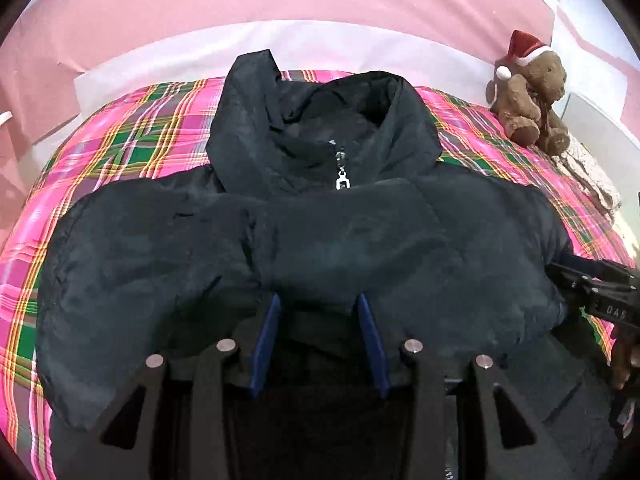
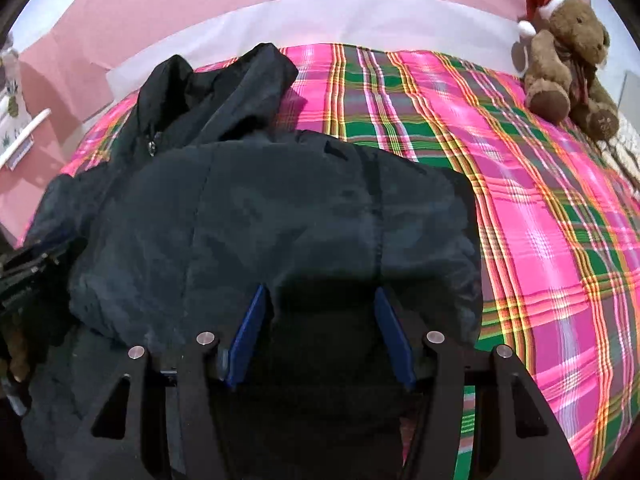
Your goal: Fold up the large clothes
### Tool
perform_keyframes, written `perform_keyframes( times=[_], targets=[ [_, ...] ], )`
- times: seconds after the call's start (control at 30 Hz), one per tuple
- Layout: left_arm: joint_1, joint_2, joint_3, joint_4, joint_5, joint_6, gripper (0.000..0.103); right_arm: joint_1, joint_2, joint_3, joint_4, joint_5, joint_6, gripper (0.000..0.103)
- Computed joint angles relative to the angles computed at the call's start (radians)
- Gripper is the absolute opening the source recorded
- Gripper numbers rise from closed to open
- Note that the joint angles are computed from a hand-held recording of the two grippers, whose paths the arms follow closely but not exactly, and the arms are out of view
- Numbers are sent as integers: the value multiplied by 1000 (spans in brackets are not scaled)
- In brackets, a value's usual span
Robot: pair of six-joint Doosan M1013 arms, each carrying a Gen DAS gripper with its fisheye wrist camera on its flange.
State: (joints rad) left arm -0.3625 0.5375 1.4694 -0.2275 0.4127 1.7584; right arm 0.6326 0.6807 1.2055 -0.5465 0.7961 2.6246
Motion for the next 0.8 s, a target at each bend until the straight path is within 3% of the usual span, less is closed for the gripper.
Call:
perform_keyframes(
  times=[0.57, 0.8],
  targets=[
    [-21, 0, 22, 151, -51, -114, 44, 7, 19, -16, -24, 24, 4, 57],
    [-18, -36, 45, 133, -51, -110, 44, 27, -28, 18, -62, 47, 101, 57]
  ],
)
